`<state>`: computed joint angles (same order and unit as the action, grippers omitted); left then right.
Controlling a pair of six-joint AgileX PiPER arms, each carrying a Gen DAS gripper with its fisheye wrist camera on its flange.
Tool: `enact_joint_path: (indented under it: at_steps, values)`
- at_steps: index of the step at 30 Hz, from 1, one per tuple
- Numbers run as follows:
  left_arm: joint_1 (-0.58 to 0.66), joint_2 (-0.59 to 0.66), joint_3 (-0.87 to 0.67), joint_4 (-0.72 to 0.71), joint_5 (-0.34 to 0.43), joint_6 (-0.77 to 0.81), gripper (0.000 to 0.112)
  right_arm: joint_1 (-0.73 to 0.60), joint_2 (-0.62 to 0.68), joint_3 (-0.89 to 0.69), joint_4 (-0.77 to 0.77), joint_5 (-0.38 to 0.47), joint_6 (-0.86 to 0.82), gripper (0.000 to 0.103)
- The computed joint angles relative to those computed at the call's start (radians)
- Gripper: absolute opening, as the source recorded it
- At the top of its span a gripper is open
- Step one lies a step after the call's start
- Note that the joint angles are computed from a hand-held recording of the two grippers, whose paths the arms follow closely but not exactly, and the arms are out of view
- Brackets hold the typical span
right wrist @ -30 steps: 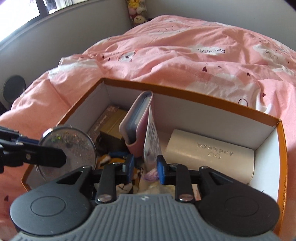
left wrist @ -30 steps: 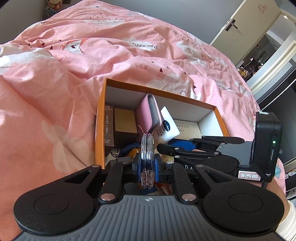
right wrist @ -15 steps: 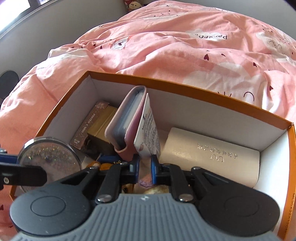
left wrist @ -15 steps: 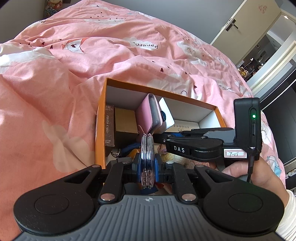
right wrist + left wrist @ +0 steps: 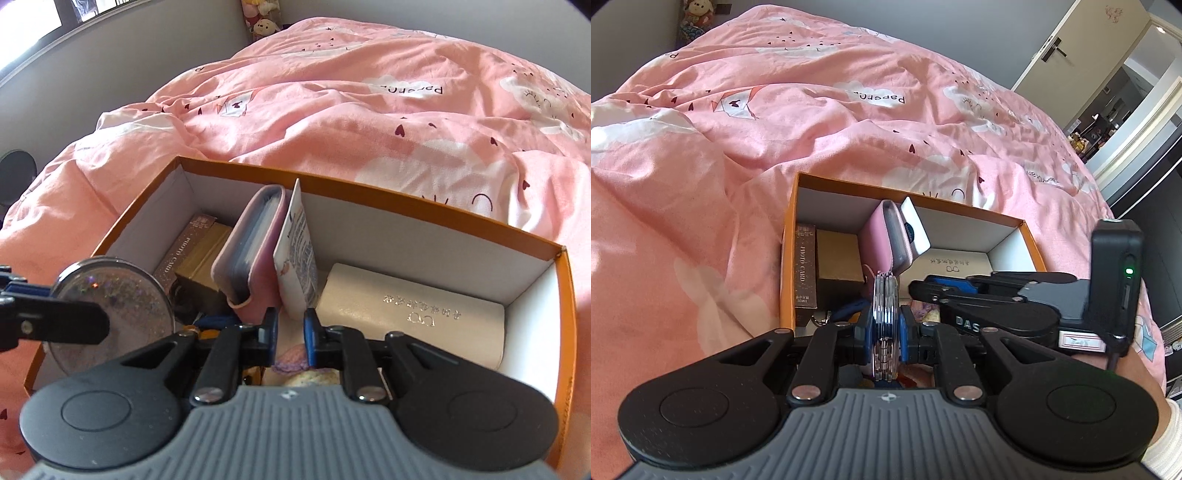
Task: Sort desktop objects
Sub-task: 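Lower glittery compact into box beside red panda plush with left gripper and release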
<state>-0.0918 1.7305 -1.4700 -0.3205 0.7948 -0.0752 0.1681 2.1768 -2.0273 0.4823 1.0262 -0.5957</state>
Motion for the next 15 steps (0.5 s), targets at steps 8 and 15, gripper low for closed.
enact_joint_path:
  at_steps: [8,15]
  values:
    - [-0.078,-0.035,-0.072,0.29,0.098,-0.173,0.015,-0.072,-0.154,0.219,0.144,-0.081,-0.119,0.018]
    - [-0.138,0.016,-0.148,0.422,0.247,-0.214,0.015,-0.092,-0.219,0.329,0.227,-0.117,-0.209,0.018]
